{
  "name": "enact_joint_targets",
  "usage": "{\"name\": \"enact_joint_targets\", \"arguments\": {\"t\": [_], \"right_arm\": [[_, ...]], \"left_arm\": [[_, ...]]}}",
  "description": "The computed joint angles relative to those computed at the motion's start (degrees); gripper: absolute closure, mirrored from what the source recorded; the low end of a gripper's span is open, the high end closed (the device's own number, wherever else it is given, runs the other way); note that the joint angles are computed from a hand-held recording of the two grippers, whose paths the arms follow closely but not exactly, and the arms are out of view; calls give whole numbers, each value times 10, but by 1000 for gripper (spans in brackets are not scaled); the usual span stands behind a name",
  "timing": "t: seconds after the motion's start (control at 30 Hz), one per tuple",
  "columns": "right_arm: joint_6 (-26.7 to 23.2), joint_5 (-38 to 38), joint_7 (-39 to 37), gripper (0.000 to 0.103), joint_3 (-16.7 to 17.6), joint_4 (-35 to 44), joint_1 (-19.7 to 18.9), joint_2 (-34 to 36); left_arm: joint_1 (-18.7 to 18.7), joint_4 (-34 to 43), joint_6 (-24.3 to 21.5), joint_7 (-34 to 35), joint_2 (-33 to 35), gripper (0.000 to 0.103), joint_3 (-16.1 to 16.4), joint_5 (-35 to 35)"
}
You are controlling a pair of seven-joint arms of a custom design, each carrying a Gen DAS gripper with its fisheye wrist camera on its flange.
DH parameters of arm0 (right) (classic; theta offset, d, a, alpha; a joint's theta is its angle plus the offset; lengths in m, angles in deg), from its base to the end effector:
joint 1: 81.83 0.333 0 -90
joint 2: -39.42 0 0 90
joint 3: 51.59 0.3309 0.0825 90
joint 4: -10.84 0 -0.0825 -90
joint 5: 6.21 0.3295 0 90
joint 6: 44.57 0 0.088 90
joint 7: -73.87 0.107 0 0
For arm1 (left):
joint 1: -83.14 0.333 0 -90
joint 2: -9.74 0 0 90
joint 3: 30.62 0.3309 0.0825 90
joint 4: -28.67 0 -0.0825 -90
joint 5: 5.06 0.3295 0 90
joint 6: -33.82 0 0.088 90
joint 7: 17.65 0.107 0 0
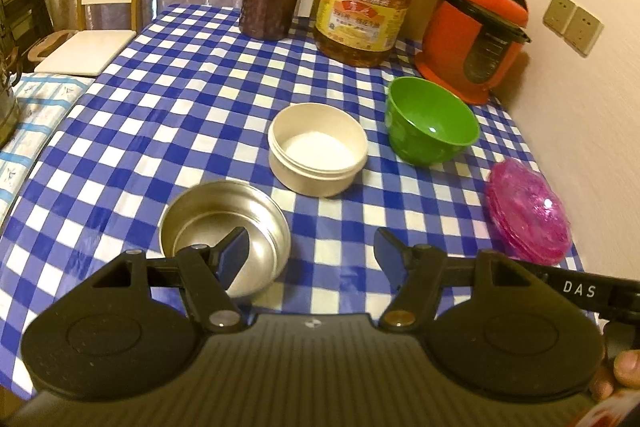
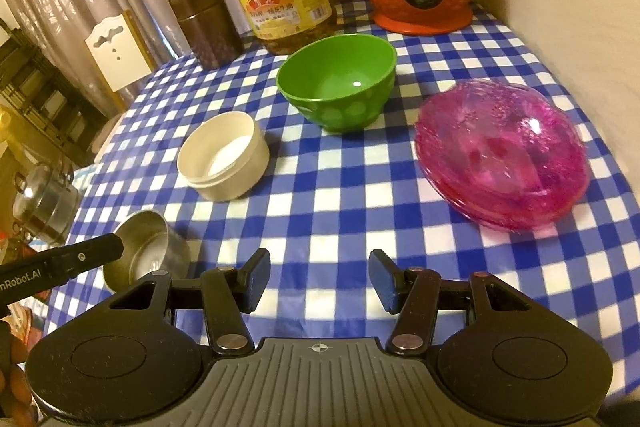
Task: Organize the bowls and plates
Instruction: 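Move both grippers toward the cream-white plastic container, then close both grippers on the rim of the cream-white container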
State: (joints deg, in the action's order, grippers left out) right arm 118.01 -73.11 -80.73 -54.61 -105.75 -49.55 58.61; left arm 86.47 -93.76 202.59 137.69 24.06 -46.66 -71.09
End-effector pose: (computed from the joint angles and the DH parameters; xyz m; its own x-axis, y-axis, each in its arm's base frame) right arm 0.4813 0.3269 0.3614 -0.3120 -0.8992 -0.3066 -0.6945 0.4361 -0.5723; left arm 0.5511 -0.0549 0.3800 -0.3122 -0.9270 0.2079 -0.7683 0.1176 -0.6292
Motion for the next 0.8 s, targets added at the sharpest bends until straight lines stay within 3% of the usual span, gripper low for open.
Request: {"name": "enact_joint_targets", "arguments": {"t": [0.2, 0.5, 0.8], "right_arm": [[28, 13, -12, 48, -17, 55, -4, 44], [79, 86, -81, 48, -64, 153, 5, 126], [92, 223, -221, 49, -39, 235, -31, 202]], "left_arm": [[2, 65, -5, -76, 59, 38, 10, 103], [10, 204, -52, -203, 165, 45, 14, 262], [14, 309, -88, -290, 251, 50, 3, 379]]}}
